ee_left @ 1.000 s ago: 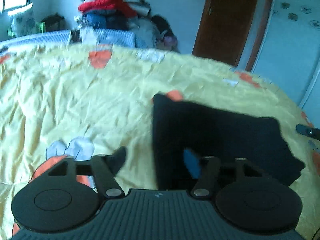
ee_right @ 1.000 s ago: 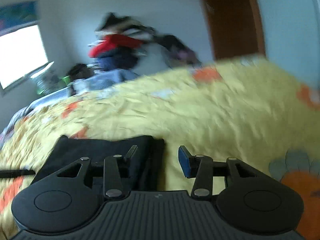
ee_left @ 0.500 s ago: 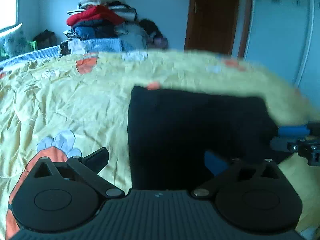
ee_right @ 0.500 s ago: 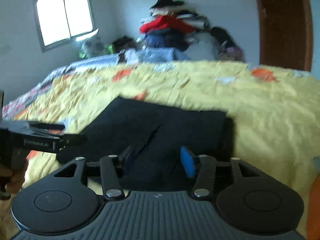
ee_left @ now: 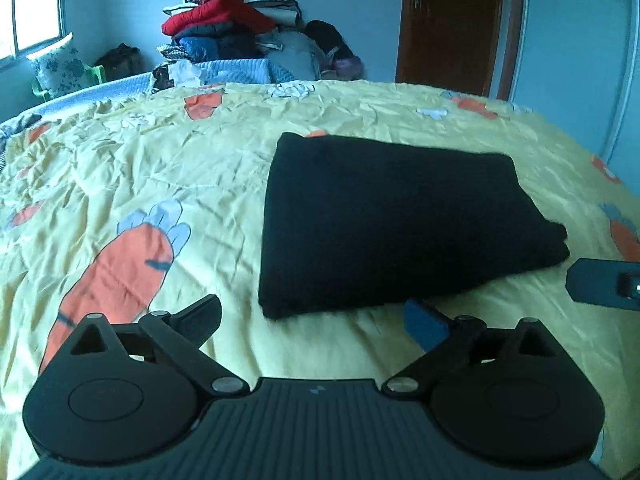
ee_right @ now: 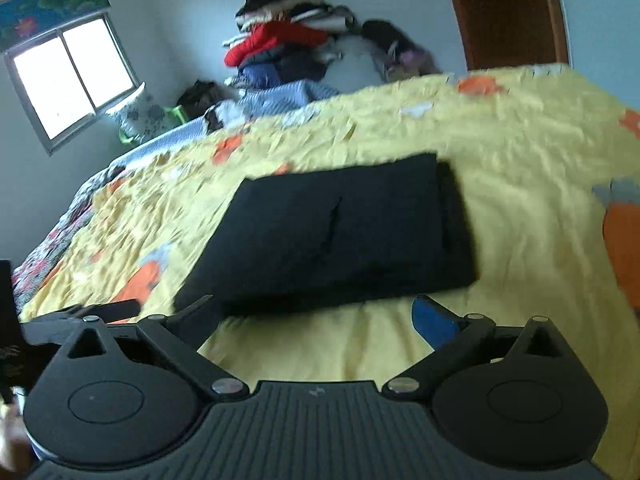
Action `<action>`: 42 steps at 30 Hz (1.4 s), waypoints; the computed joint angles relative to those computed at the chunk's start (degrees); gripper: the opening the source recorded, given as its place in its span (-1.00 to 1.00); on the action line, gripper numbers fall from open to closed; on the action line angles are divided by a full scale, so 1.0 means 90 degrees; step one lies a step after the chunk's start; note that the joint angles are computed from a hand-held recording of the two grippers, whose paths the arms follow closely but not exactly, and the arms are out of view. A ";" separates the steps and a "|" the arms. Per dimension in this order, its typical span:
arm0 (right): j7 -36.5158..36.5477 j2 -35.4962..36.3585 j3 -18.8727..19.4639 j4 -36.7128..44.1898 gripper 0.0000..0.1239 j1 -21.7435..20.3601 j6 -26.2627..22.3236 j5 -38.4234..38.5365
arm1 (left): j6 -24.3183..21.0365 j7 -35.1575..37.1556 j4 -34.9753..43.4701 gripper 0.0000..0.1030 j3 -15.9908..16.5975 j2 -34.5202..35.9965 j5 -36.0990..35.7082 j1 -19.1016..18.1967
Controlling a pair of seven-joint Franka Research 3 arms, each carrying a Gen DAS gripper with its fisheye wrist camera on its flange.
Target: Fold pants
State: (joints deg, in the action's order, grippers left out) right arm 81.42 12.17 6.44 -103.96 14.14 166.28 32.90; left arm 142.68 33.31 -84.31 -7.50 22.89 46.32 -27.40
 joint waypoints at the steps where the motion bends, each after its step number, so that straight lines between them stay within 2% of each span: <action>1: -0.0125 -0.0103 0.0091 -0.0038 0.66 -0.0069 -0.0167 0.0202 | -0.0125 -0.0137 -0.0023 0.97 0.0048 -0.0018 0.0151 -0.0106; 2: -0.0447 -0.0206 0.0234 -0.0093 0.66 -0.0175 -0.0282 0.0623 | -0.0316 -0.0203 -0.0028 0.97 0.0062 -0.0030 0.0269 -0.0197; 4: -0.1516 -0.0308 0.0496 -0.0040 0.66 -0.0476 -0.0803 0.2107 | -0.0583 -0.0265 -0.0042 0.97 0.0041 -0.0036 0.0399 -0.0289; 5: -0.1642 -0.0348 0.0468 -0.0033 0.66 -0.0510 -0.1089 0.2509 | -0.0596 -0.0353 -0.0129 0.97 0.0024 -0.0086 0.0451 -0.0304; 7: -0.1431 -0.0344 0.0300 -0.0009 0.66 -0.0457 -0.1480 0.2771 | -0.0426 -0.0487 -0.0317 0.97 -0.0041 -0.0179 0.0411 -0.0229; 9: -0.1276 -0.0282 0.0171 -0.0003 0.66 -0.0409 -0.1687 0.3021 | -0.0242 -0.0729 -0.0485 0.97 -0.0079 -0.0252 0.0338 -0.0157; 11: -0.1240 -0.0210 0.0104 -0.0034 0.66 -0.0386 -0.1712 0.3280 | -0.0083 -0.0997 -0.0613 0.97 -0.0073 -0.0285 0.0362 -0.0116; 12: -0.1319 -0.0170 0.0090 -0.0066 0.66 -0.0346 -0.1533 0.3327 | -0.0082 -0.1120 -0.0640 0.97 -0.0065 -0.0284 0.0396 -0.0121; 13: -0.1426 -0.0139 0.0087 -0.0148 0.66 -0.0249 -0.1120 0.3243 | -0.0116 -0.1205 -0.0643 0.97 -0.0067 -0.0273 0.0404 -0.0123; 14: -0.1345 -0.0085 0.0042 -0.0241 0.66 -0.0085 -0.0563 0.2831 | -0.0134 -0.1296 -0.0658 0.97 -0.0064 -0.0259 0.0414 -0.0121; 17: -0.0008 0.0081 -0.0519 -0.0570 0.66 0.0580 0.0614 0.0408 | -0.0138 -0.1410 -0.0672 0.97 -0.0069 -0.0219 0.0473 -0.0115; 18: 0.0354 0.0127 -0.0741 -0.0648 0.66 0.0790 0.0868 -0.0214 | -0.0162 -0.1463 -0.0670 0.97 -0.0050 -0.0206 0.0555 -0.0140; 21: 0.0840 0.0236 -0.0949 -0.0766 0.66 0.0983 0.1320 -0.1031 | -0.0257 -0.1491 -0.0641 0.97 -0.0036 -0.0162 0.0753 -0.0195; 23: 0.1237 0.0296 -0.1231 -0.0789 0.66 0.1203 0.1478 -0.1524 | -0.0295 -0.1450 -0.0628 0.97 -0.0042 -0.0142 0.0830 -0.0215; 26: 0.2198 0.0457 -0.2470 -0.0752 0.66 0.2268 0.1476 -0.2729 | -0.0301 -0.1460 -0.0654 0.98 -0.0039 -0.0142 0.0940 -0.0235; 27: 0.2322 0.0479 -0.2633 -0.0767 0.66 0.2408 0.1489 -0.2968 | -0.0289 -0.1488 -0.0669 0.98 -0.0035 -0.0146 0.0975 -0.0238; 34: 0.2998 0.0623 -0.3069 -0.0789 0.66 0.2696 0.1641 -0.3825 | -0.0221 -0.1744 -0.0775 1.00 -0.0018 -0.0181 0.1203 -0.0241; 37: 0.3321 0.0637 -0.3542 -0.0893 0.66 0.3122 0.1678 -0.4120 | -0.0239 -0.1781 -0.0782 1.00 -0.0026 -0.0182 0.1263 -0.0245; 38: 0.3310 0.0629 -0.3453 -0.0911 0.66 0.3037 0.1682 -0.4132 | -0.0250 -0.1791 -0.0782 1.00 -0.0028 -0.0182 0.1283 -0.0248; 40: 0.3461 0.0650 -0.3633 -0.0947 0.66 0.3196 0.1693 -0.4250 | -0.0254 -0.1819 -0.0803 1.00 -0.0029 -0.0194 0.1328 -0.0251; 42: 0.3512 0.0662 -0.3633 -0.0930 0.66 0.3182 0.1646 -0.4301 | -0.0282 -0.1856 -0.0807 1.00 -0.0031 -0.0197 0.1380 -0.0264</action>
